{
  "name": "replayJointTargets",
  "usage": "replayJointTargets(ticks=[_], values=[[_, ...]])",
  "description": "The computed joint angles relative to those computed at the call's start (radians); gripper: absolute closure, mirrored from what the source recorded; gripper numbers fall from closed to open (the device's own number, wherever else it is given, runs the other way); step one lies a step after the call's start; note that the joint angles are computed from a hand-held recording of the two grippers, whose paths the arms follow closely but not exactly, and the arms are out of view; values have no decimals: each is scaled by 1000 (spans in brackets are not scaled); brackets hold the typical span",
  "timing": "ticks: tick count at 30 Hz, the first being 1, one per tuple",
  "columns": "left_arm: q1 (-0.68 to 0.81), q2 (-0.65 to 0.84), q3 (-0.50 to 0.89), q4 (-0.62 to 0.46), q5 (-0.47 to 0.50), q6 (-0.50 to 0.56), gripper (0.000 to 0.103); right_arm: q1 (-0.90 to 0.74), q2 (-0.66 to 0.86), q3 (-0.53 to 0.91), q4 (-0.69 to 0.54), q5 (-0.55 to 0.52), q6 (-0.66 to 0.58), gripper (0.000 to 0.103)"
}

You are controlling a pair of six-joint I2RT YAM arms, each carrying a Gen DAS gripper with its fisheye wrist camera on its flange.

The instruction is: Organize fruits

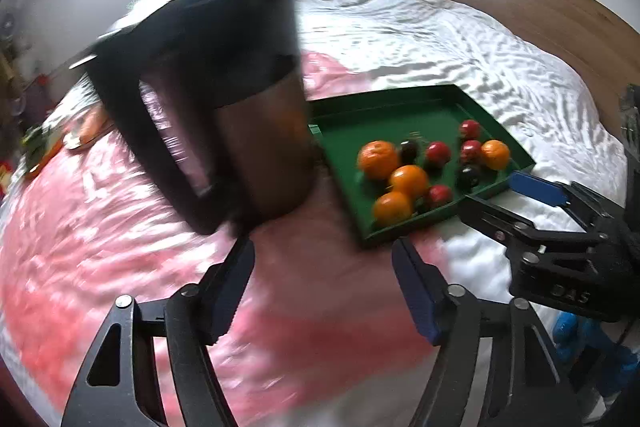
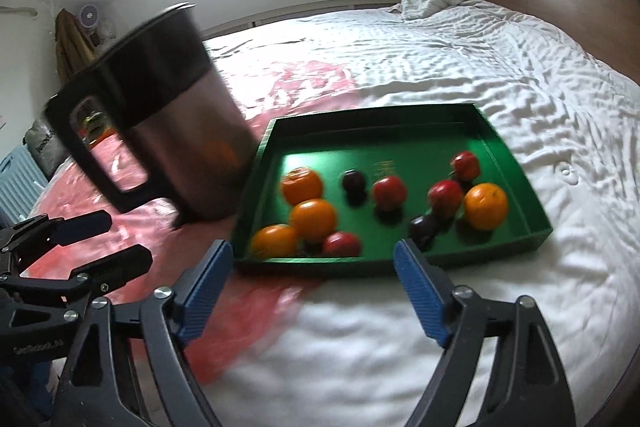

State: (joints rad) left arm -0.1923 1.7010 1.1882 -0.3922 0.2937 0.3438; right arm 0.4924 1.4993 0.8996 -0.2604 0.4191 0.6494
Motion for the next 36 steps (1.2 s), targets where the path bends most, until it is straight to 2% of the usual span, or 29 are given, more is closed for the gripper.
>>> replayJointTargets(ticks=[11,14,16,20,25,29,36], values=[[246,-121,-106,-4,82,66,30,253,147,193,-127,169,164,0],[308,-148,-120,4,99,82,18,297,196,267,-170,215,186,0],[354,-169,-129,16,120,88,15,320,227,319,-200,237,194,0],[401,-180,-124,17,137,91,13,360,274,415,-266,287,219,0],[458,-205,-128,20,190,90,12,390,287,468,-326,332,247,0],[483,-214,-126,25,209,82,7,410,295,498,-371,350,269,0],[504,-247,-141,47,200,69,3,437,310,549,-420,383,268,0]])
